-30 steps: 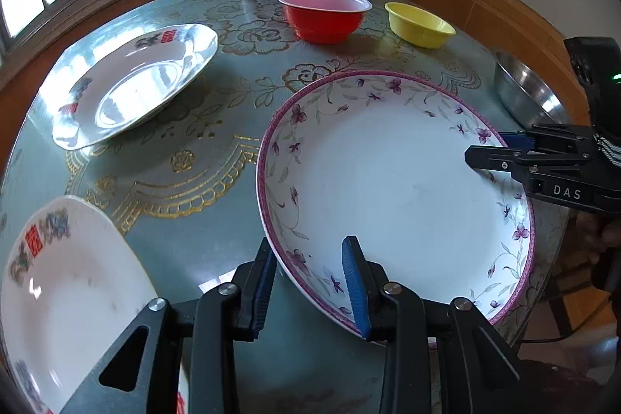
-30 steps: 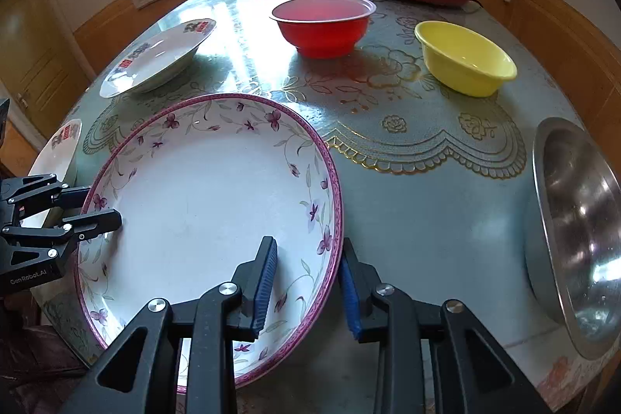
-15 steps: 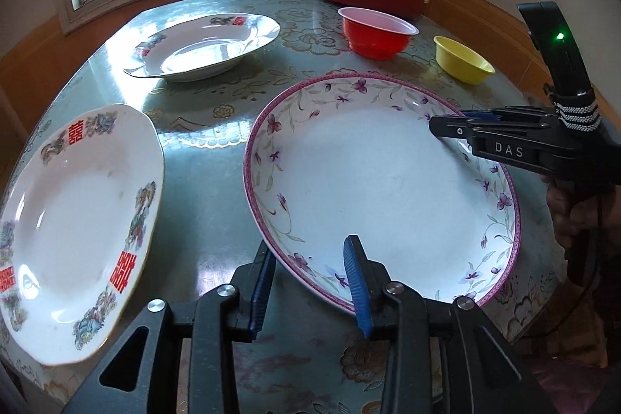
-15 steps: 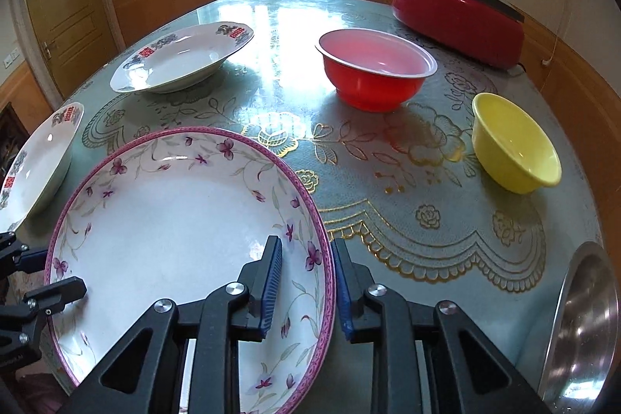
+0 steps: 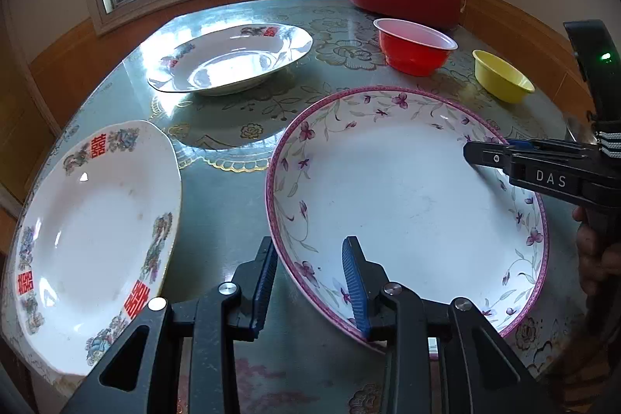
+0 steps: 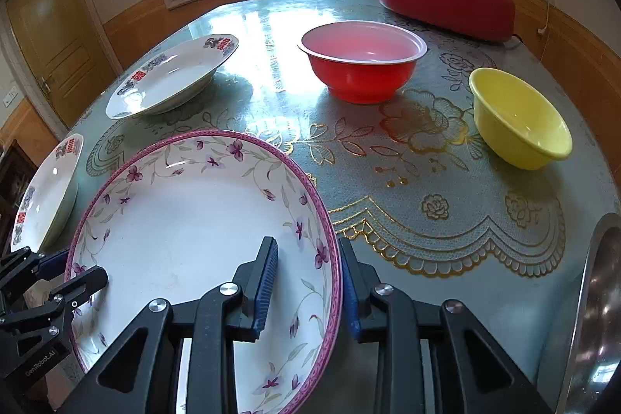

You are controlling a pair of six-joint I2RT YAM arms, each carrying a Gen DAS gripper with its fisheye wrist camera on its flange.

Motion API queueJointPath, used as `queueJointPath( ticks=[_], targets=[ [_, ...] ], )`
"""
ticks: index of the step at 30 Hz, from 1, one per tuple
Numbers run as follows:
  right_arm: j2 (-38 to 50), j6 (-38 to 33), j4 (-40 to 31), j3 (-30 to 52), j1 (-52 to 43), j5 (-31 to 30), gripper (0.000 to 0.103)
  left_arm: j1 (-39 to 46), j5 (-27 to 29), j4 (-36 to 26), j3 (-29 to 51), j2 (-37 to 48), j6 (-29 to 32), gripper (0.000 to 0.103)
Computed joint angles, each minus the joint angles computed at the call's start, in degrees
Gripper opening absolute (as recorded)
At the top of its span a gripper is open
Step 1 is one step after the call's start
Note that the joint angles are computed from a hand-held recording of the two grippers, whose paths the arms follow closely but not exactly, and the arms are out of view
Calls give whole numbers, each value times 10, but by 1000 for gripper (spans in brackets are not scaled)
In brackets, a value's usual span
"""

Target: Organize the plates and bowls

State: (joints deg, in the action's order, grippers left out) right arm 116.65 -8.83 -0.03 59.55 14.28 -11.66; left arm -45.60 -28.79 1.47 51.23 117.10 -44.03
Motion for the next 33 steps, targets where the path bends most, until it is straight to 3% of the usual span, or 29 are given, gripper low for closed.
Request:
queueJointPath(
  ticks=[10, 17, 22, 26, 28, 33],
  targets=[
    [-66, 11, 44, -102, -19, -24, 33, -34, -34, 14, -33, -20, -31, 36],
    [-74, 20, 68, -124, -1, 21, 37, -40, -37, 22, -45, -34, -31, 35],
    [-102, 49, 106, -147, 27, 116, 38, -40, -47, 64, -83, -71, 0, 32],
    [-137, 61, 118, -151, 44, 114, 37, -29, -53, 95, -141, -139, 16, 32],
    [-141, 62, 104, -134, 54, 65, 37, -13, -45, 108, -177, -183, 18, 32],
    [-86, 65, 21, -41, 91, -138, 38, 57, -28, 111, -272, -314, 9, 32]
  ],
)
